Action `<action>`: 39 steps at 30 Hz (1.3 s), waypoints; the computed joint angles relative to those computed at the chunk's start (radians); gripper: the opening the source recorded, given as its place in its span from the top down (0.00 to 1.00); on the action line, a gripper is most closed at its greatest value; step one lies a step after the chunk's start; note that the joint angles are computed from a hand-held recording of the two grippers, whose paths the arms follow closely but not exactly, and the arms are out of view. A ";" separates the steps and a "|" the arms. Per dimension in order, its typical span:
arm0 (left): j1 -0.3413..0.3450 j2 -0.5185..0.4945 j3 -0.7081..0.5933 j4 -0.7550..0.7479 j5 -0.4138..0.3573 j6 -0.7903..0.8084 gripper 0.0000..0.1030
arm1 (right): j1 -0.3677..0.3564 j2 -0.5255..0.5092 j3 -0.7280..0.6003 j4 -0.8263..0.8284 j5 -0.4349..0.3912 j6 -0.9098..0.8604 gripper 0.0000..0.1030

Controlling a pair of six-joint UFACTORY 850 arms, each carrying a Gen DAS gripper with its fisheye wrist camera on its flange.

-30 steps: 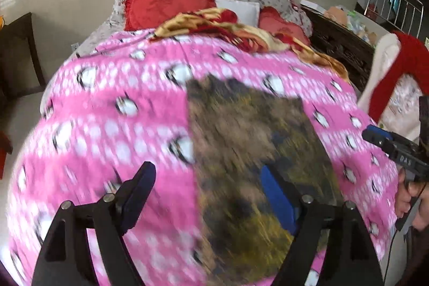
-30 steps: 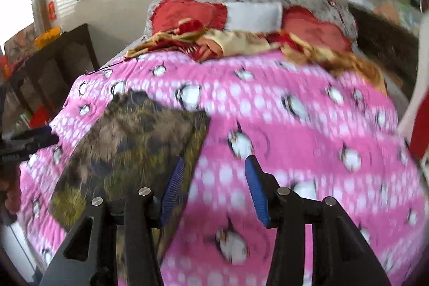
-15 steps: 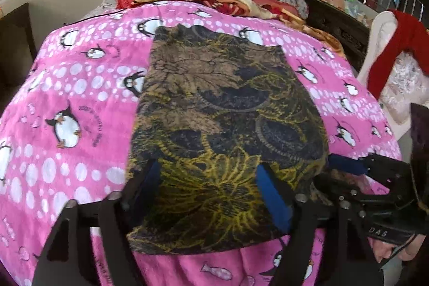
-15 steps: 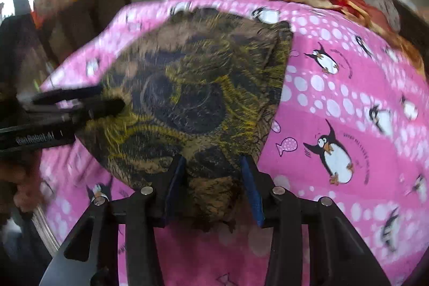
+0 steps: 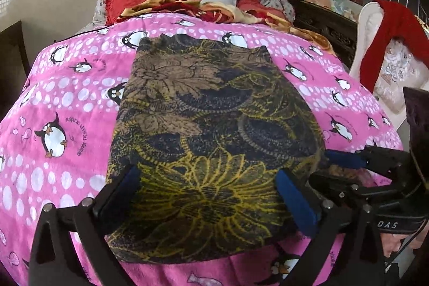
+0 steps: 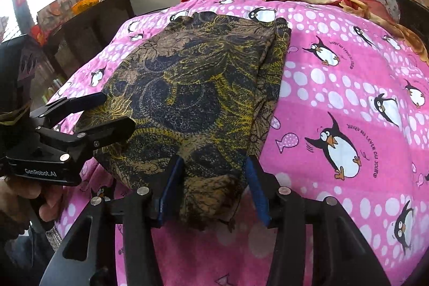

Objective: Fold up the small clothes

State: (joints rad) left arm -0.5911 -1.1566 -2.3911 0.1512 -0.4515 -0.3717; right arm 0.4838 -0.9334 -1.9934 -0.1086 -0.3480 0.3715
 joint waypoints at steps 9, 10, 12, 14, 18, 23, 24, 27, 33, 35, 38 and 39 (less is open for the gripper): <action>-0.007 -0.009 -0.019 0.042 -0.019 -0.024 0.00 | 0.003 0.009 0.020 -0.031 0.017 0.028 0.66; -0.006 -0.004 -0.009 0.044 -0.010 -0.030 0.00 | 0.002 0.010 0.022 -0.030 0.019 0.027 0.66; -0.007 0.007 0.013 0.056 0.008 -0.042 0.00 | 0.003 0.009 0.019 -0.033 0.017 0.029 0.66; -0.008 0.004 0.008 0.069 0.004 -0.052 0.00 | 0.005 0.009 0.018 -0.052 0.013 0.044 0.65; -0.013 -0.014 -0.026 0.097 -0.026 -0.072 0.00 | 0.011 -0.006 -0.011 -0.146 -0.033 0.150 0.51; -0.007 -0.010 -0.016 0.059 -0.011 -0.041 0.00 | 0.006 -0.003 -0.008 -0.102 -0.023 0.110 0.49; -0.007 -0.007 -0.011 0.060 -0.006 -0.041 0.00 | 0.005 -0.003 -0.009 -0.088 -0.022 0.097 0.48; -0.008 0.000 0.003 0.072 0.007 -0.053 0.00 | -0.002 0.001 0.001 -0.021 -0.004 0.044 0.47; -0.008 0.016 0.037 0.086 0.037 -0.067 0.00 | -0.019 0.011 0.028 0.202 0.038 -0.141 0.37; -0.008 0.016 0.038 0.088 0.039 -0.068 0.00 | -0.020 0.005 0.018 0.233 0.031 -0.176 0.33; -0.010 0.007 0.021 0.094 0.023 -0.068 0.00 | -0.003 -0.019 -0.027 0.097 -0.013 -0.083 0.28; -0.010 -0.005 -0.005 0.084 -0.002 -0.055 0.00 | 0.003 -0.027 -0.041 0.047 -0.028 -0.046 0.28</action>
